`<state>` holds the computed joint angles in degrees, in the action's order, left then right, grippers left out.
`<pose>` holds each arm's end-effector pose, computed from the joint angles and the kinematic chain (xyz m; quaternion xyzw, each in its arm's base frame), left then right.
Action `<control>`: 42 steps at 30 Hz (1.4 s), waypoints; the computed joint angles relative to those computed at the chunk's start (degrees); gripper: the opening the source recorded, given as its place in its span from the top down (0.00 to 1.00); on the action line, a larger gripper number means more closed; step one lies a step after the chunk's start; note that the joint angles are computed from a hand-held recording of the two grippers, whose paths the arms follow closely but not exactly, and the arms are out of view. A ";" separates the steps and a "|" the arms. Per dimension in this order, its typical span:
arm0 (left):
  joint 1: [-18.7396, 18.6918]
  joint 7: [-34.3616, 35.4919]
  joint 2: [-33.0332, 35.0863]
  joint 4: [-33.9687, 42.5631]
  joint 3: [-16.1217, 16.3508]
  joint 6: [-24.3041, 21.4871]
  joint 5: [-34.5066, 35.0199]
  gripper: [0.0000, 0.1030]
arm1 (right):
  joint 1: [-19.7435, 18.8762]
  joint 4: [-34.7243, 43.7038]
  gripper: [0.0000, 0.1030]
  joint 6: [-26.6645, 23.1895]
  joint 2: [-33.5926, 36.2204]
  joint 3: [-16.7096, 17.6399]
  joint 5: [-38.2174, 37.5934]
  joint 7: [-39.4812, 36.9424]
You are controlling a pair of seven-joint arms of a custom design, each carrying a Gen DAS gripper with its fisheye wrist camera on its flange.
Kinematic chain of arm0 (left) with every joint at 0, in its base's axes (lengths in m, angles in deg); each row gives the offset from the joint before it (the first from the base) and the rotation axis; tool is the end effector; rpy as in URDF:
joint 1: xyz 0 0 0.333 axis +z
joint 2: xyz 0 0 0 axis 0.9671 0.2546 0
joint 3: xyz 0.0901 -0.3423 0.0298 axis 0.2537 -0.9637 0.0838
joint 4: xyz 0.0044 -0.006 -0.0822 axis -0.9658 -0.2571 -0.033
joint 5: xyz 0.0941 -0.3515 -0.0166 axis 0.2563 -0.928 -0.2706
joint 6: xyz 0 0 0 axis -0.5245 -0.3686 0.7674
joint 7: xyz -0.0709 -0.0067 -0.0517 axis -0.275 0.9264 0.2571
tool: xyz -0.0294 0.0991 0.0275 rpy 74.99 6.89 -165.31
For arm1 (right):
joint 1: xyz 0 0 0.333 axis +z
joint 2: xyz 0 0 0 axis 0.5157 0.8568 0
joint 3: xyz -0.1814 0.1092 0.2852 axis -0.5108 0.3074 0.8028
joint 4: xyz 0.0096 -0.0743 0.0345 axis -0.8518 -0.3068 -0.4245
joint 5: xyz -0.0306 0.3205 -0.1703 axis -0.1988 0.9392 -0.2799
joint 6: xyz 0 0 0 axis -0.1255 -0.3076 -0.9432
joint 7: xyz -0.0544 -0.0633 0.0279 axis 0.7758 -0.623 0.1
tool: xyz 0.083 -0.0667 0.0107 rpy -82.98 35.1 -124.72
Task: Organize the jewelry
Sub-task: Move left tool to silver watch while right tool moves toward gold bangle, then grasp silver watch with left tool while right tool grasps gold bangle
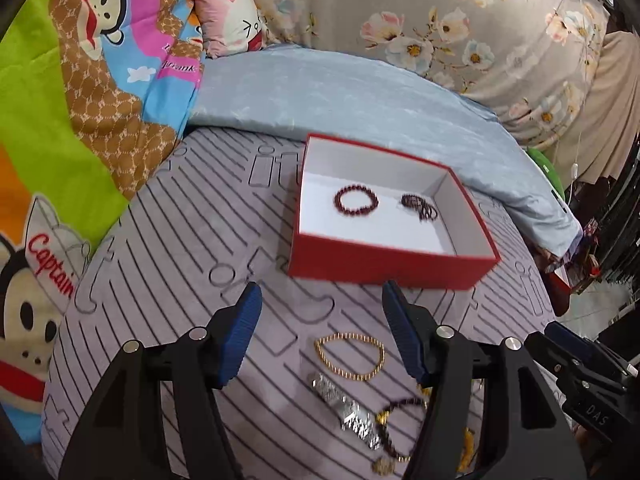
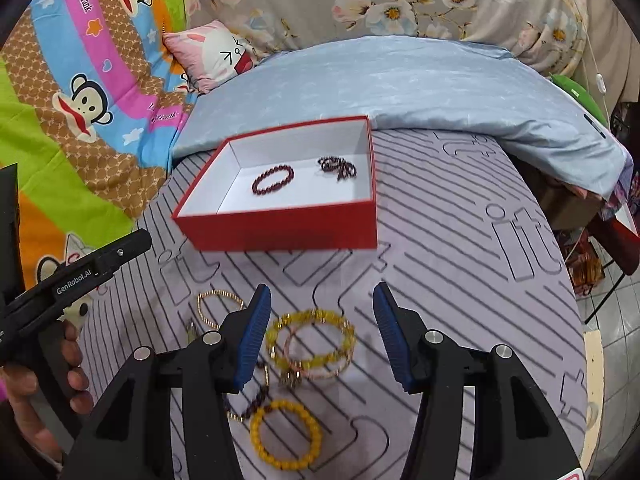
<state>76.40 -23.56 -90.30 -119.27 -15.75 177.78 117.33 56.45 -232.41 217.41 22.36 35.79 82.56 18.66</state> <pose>0.4376 -0.1794 0.4527 -0.6974 0.6070 -0.3275 0.1948 0.4172 0.0724 0.4543 -0.6849 0.6429 -0.1504 0.3082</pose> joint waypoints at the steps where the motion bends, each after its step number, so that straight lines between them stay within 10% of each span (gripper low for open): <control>1: -0.34 0.74 -0.39 -1.00 0.11 0.14 -0.76 0.42 | -0.64 -0.95 0.49 -0.21 -0.72 0.66 -0.39 0.48; 17: -2.00 6.83 -0.22 -8.20 -3.40 -2.47 -8.66 0.42 | -2.29 -9.07 0.50 -1.64 -4.24 1.89 -7.84 6.77; 36: -10.39 0.36 6.38 -1.98 2.97 -5.35 -1.07 0.42 | 3.69 -5.15 0.53 -2.22 0.33 -1.82 4.18 -2.62; 42: -11.02 -6.31 6.65 -1.11 4.34 -4.84 7.67 0.70 | 2.26 -4.52 0.53 -2.29 1.19 -0.09 6.66 -4.62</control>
